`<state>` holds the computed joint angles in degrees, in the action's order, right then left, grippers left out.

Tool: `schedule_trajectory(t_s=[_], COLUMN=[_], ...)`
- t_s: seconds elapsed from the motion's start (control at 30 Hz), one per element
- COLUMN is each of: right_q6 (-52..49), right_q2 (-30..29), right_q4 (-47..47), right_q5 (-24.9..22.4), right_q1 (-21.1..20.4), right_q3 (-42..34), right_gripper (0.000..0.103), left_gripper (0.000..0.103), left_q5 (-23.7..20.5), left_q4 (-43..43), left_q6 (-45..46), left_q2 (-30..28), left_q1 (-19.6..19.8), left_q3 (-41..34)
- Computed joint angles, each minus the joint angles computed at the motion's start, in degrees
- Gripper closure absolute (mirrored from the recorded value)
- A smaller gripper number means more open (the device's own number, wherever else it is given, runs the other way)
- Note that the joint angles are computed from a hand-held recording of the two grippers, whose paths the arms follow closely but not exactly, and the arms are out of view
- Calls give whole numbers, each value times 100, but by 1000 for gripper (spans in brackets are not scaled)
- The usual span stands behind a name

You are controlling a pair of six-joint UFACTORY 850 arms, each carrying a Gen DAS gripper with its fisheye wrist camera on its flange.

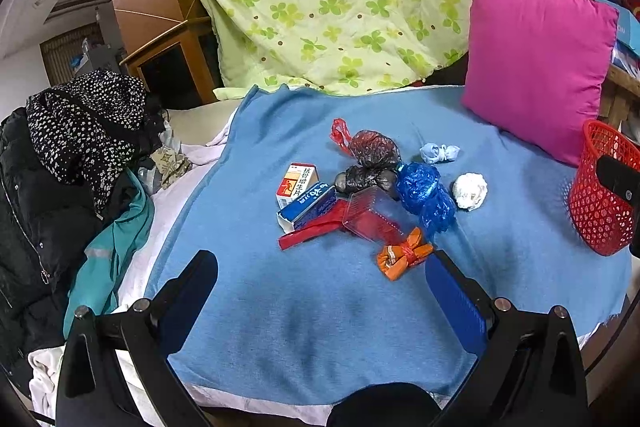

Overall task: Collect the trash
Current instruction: 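Move both tools toward the trash pile on the blue blanket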

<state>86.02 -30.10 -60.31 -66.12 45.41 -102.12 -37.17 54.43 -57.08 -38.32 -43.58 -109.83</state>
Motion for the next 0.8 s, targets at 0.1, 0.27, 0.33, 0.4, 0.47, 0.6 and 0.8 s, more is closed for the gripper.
schedule_trajectory(t_s=[0.1,0.27,0.33,0.4,0.47,0.6,0.8], right_q6=[-26,-13,13,-25,5,41,142], right_q2=[4,-17,-12,-41,-18,156,110], right_q4=[50,48,51,93,159,562,1053], right_q5=[35,90,137,172,362,1314,3009], right_q1=[-24,-64,-81,-112,-184,-479,-1111], right_q3=[27,51,76,64,143,524,1013], right_gripper=[0,0,0,0,0,0,17], left_gripper=[0,0,0,0,0,0,0], left_q5=[-54,-120,-73,-30,13,65,52], left_q4=[-60,-156,-130,-384,-864,-1604,-3025], left_q6=[118,273,235,426,776,1178,1984], left_q2=[-73,-172,-203,-263,-345,-550,-893], left_q1=[-3,-1,11,64,166,423,792], left_q3=[-93,-217,-242,-324,-446,-678,-1037])
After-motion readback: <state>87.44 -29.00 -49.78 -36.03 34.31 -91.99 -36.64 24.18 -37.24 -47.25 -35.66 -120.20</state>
